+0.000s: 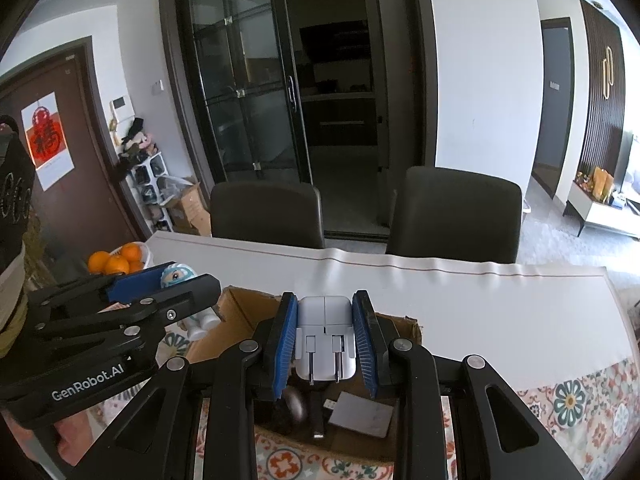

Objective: Organize rigid objects
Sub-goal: 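Open both tools to drop the keychain and plug adapter into the box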

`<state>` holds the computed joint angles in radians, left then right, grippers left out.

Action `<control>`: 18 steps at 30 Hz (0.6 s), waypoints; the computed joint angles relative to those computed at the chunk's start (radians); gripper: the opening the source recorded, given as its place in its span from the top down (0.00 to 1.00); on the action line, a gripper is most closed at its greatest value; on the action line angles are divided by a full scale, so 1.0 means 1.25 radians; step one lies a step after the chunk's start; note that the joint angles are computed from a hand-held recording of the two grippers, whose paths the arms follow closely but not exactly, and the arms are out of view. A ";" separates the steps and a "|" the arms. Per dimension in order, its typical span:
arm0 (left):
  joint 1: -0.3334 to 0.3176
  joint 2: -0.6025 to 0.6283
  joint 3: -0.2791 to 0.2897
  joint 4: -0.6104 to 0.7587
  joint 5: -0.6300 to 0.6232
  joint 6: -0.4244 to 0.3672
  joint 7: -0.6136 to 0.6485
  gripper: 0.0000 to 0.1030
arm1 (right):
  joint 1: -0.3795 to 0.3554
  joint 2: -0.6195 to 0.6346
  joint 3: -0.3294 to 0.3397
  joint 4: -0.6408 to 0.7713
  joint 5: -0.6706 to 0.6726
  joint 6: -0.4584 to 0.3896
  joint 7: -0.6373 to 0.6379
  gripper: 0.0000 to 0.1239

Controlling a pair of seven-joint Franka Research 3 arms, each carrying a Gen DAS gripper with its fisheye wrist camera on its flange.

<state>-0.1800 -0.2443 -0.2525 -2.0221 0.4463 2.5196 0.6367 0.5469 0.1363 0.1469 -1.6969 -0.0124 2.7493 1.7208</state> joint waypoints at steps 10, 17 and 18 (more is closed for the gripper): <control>-0.010 0.060 0.020 0.037 -0.070 -0.033 0.056 0.60 | -0.001 0.060 -0.004 0.069 0.027 -0.073 -0.014 0.76; -0.013 0.102 0.026 0.051 -0.105 -0.055 0.086 0.60 | 0.006 0.098 -0.015 0.101 0.032 -0.128 -0.008 0.76; -0.014 0.107 0.027 0.052 -0.107 -0.058 0.087 0.60 | 0.007 0.103 -0.017 0.105 0.030 -0.136 -0.005 0.76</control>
<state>-0.1969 -0.1099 -0.2193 -1.9569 0.3121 2.4471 0.7455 0.5558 0.2653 0.1255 -1.5662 0.0254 2.5792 1.7150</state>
